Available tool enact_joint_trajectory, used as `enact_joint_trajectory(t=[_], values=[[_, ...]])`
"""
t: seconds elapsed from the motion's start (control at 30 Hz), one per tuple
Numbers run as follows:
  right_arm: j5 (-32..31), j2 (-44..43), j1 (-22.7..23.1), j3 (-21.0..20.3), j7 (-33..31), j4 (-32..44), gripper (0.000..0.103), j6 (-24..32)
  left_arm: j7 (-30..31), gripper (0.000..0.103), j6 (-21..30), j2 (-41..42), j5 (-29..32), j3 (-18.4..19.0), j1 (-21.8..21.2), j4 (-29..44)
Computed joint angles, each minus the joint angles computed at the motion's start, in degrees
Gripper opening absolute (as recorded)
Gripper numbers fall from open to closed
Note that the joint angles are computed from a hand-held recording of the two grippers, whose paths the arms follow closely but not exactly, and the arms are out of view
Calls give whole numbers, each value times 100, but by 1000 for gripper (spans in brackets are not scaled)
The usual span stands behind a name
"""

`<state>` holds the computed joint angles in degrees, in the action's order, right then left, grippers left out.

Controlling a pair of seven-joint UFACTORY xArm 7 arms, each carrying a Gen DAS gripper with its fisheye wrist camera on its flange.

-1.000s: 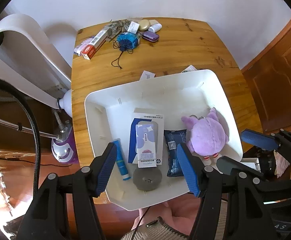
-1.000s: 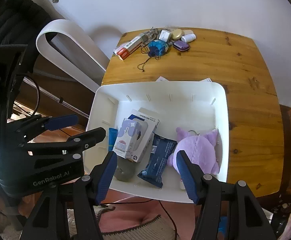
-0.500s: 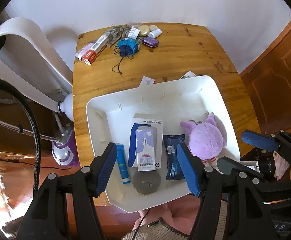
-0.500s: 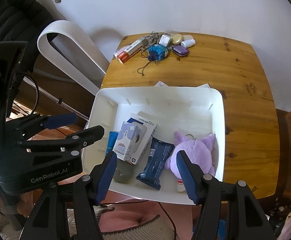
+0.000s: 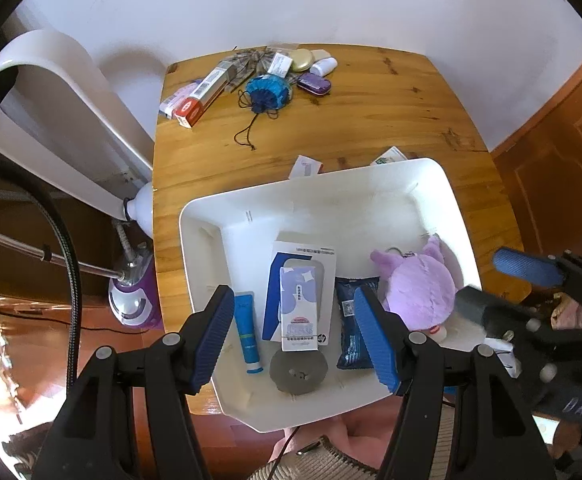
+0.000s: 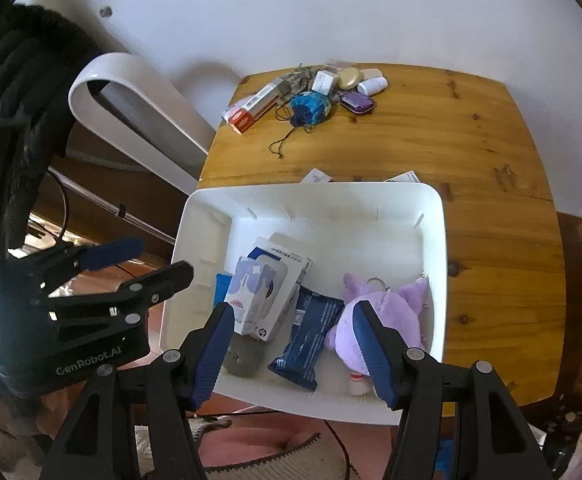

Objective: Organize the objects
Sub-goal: 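Reach both tools toward the two white medicine boxes on the table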

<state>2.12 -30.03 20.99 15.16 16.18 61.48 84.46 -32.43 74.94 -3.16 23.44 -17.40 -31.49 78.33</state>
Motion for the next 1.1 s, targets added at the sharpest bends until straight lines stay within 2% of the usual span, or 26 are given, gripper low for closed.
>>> enact_joint_trajectory(t=[0.2, 0.43, 0.57, 0.63, 0.87, 1.1], values=[[159, 345, -163, -262, -62, 247, 63, -43, -109, 66, 172, 278, 128, 38, -29, 324], [399, 1064, -440, -554, 13, 877, 63, -19, 71, 66, 438, 947, 465, 199, -216, 1172], [594, 1657, -653, -764, 196, 1413, 70, 61, 287, 66, 605, 1442, 683, 372, -406, 1748], [649, 1955, -760, -849, 297, 1673, 70, 88, 425, 66, 678, 1748, 746, 484, -493, 2074], [677, 2959, -1111, -1079, 798, 2280, 73, 200, 959, 66, 970, 2862, 394, 938, -598, 3307], [658, 3834, -1382, -1224, 1150, 2442, 73, 475, 1379, 66, 1642, 4213, -307, 1341, -563, 5046]])
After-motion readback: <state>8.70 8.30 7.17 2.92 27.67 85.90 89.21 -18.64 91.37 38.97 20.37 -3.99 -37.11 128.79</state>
